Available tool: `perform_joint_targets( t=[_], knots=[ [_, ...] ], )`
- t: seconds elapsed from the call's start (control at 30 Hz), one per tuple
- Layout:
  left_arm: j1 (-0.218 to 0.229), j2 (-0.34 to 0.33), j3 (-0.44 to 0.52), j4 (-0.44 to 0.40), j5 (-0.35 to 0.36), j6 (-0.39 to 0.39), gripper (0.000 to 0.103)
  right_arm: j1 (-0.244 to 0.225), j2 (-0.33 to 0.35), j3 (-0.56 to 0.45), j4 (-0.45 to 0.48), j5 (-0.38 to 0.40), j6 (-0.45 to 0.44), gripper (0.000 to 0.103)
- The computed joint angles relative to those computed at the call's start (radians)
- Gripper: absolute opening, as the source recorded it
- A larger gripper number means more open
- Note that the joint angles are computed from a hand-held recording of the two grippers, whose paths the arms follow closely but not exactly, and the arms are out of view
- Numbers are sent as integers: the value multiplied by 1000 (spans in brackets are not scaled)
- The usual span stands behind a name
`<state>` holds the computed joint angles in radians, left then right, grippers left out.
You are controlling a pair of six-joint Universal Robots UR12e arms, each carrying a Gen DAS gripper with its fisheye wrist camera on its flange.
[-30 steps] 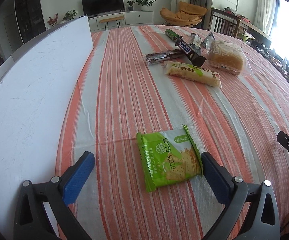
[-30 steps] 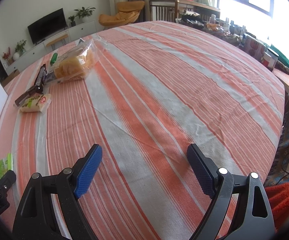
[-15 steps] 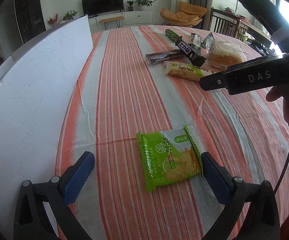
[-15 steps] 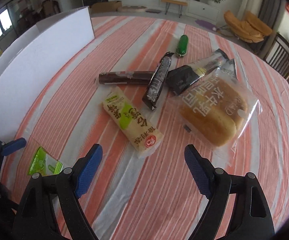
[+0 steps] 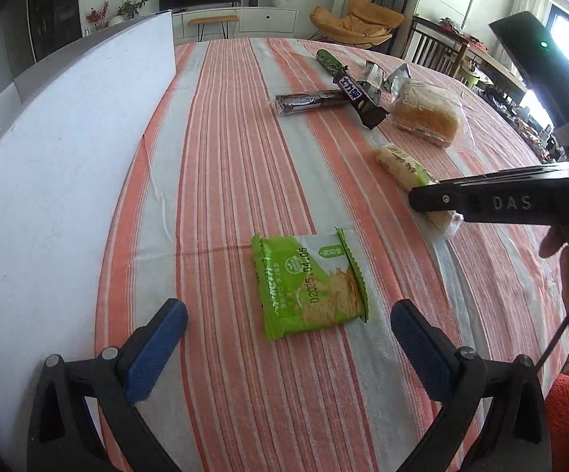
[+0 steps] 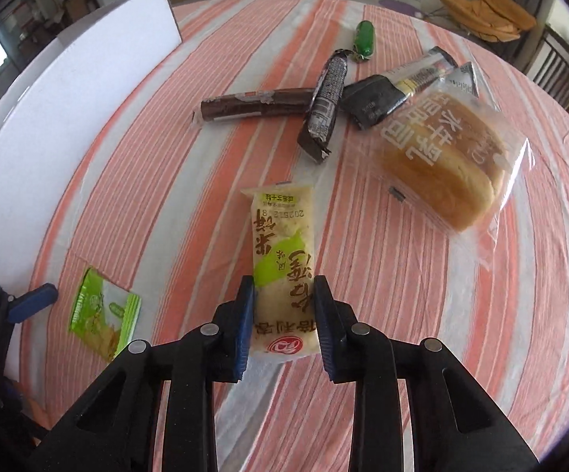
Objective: Organize snacks
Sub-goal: 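Carry the green packet and cream cake into the box and release both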
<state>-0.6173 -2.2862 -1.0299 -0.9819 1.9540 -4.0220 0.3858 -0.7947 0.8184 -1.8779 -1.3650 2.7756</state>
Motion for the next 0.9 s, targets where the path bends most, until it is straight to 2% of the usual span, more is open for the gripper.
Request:
perform_joint_targets(
  t=[0.03,0.07,0.1,0.13,0.23,0.3,0.43,0.53,0.6,0.67,0.77,0.83,0.87,0.9],
  knots=[
    [-4,-18,38,-61,40,-15,90,-7,-19,27,1,16,28,30],
    [-10,-30,57,-86,84,-12,71,-15,-35,51,-2,35,55,30],
    [-12,-32,59,-68,100,1,50,-25,-53,78,-11,56,81,30],
    [-10,-29,57,-61,84,-1,49,-36,-69,103,-24,81,109,30],
    [-2,19,-37,115,-9,-24,49,-77,-114,173,-56,202,209,30],
    [-7,43,-73,189,-44,-27,49,-100,-140,218,-80,283,273,30],
    [-22,99,-128,325,-107,1,49,-109,-170,260,-122,364,326,30],
    [-37,166,-188,402,-85,1,49,-90,-187,257,-129,441,315,30],
    [-45,221,-238,418,-21,-9,49,-65,-188,230,-120,505,287,30],
    [-54,278,-289,389,78,-40,49,-31,-182,191,-101,572,244,30],
    [-57,357,-354,246,232,-143,49,22,-173,140,-60,645,178,30],
    [-50,399,-383,85,305,-245,50,55,-157,98,16,691,121,30],
    [-40,416,-390,-16,311,-298,51,70,-153,85,51,701,96,30],
    [-28,424,-388,-120,307,-351,54,85,-149,74,93,703,64,35]
  ],
)
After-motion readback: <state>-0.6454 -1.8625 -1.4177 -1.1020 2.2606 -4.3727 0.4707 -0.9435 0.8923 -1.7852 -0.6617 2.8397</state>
